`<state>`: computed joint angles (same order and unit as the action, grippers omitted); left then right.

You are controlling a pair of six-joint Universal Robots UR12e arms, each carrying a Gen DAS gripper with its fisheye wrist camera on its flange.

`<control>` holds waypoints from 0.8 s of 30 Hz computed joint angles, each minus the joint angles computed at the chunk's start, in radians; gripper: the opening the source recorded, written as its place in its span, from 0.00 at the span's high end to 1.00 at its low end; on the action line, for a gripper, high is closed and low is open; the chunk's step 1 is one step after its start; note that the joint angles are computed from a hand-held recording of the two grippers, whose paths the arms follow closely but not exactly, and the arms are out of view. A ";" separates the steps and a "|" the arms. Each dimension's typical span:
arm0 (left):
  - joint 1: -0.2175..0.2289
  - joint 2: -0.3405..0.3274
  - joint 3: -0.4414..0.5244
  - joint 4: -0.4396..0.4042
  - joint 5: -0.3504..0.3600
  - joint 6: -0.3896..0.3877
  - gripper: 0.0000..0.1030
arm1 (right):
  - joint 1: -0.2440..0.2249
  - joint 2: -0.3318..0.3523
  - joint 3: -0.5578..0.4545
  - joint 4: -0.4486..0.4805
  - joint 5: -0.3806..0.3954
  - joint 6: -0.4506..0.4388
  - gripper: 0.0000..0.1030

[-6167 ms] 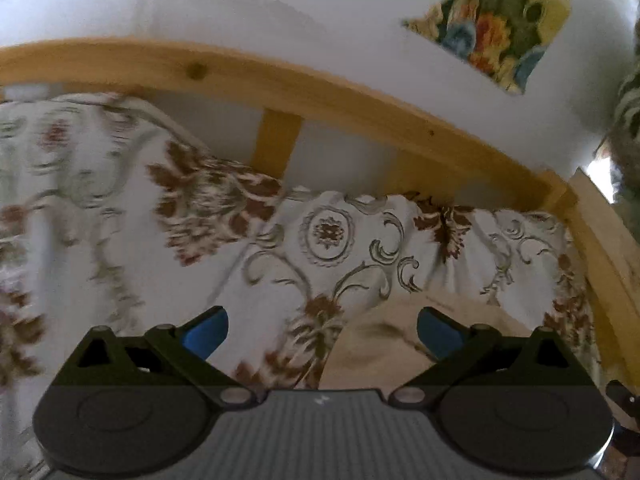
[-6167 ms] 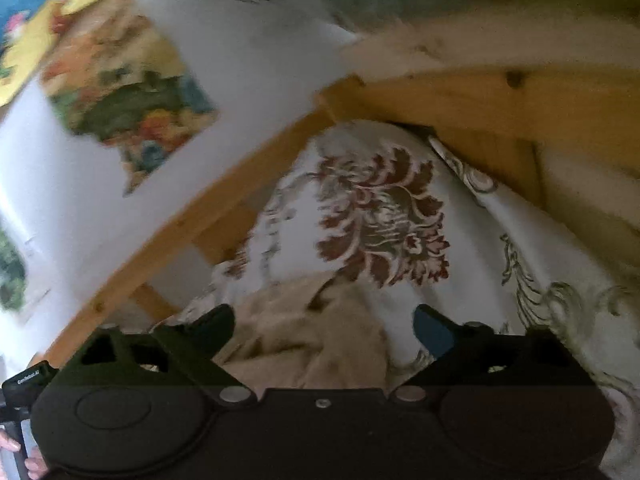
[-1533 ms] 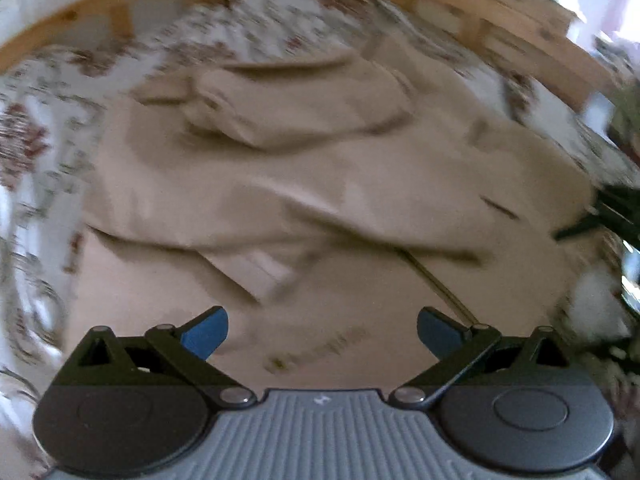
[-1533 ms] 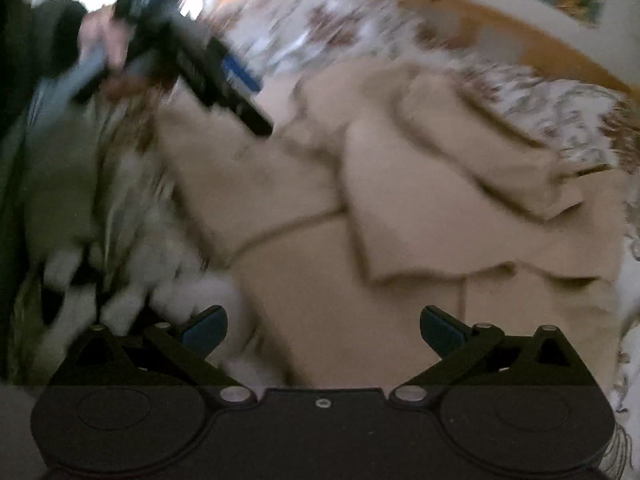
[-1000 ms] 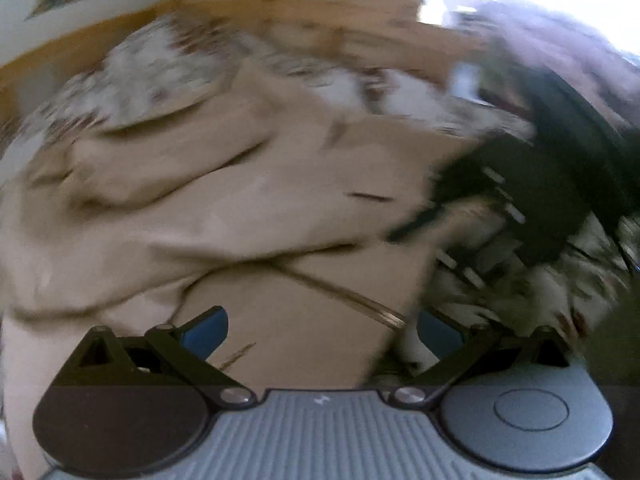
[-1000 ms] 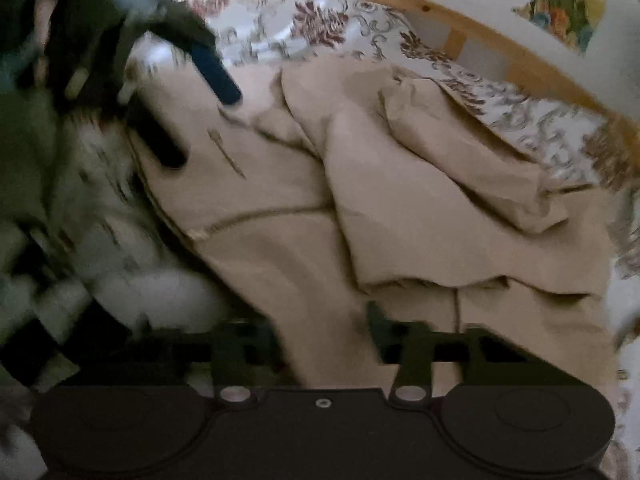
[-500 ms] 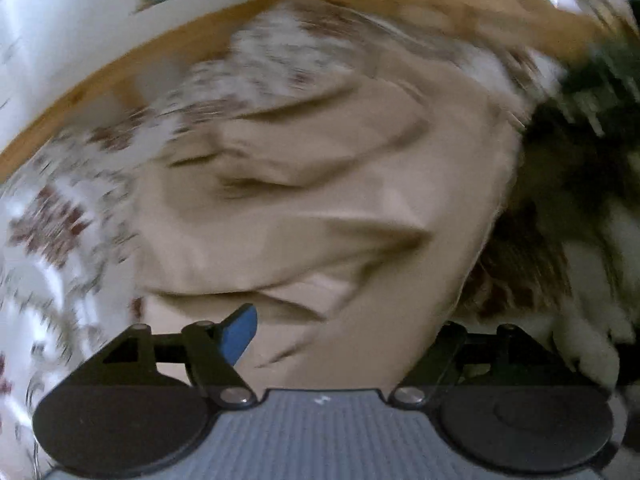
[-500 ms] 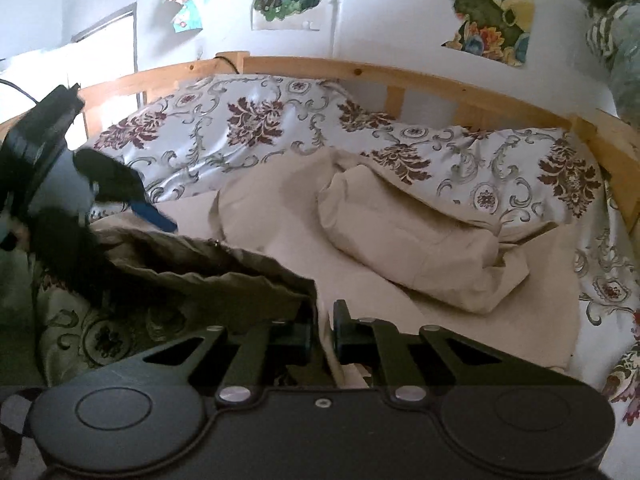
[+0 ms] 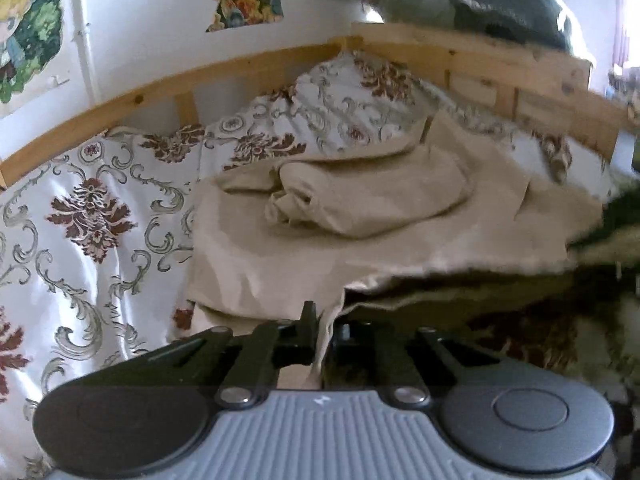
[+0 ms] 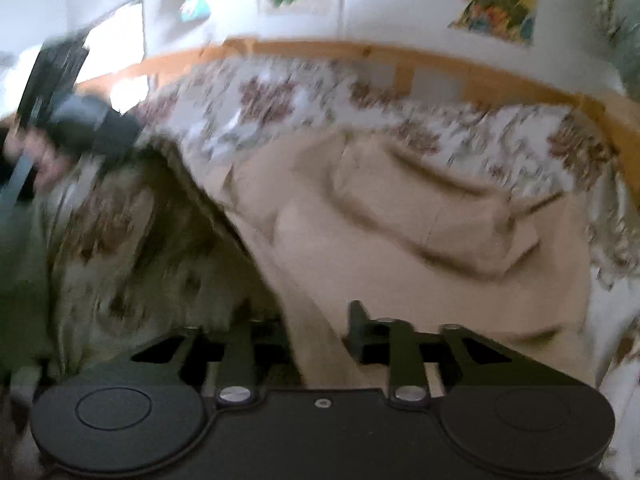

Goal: Fold large clothes

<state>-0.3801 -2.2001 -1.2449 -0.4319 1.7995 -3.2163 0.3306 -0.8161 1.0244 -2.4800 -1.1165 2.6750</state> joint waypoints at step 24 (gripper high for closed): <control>0.032 -0.067 0.192 -0.085 0.046 0.122 0.97 | -0.006 0.033 -0.094 -0.170 -0.261 -0.100 0.92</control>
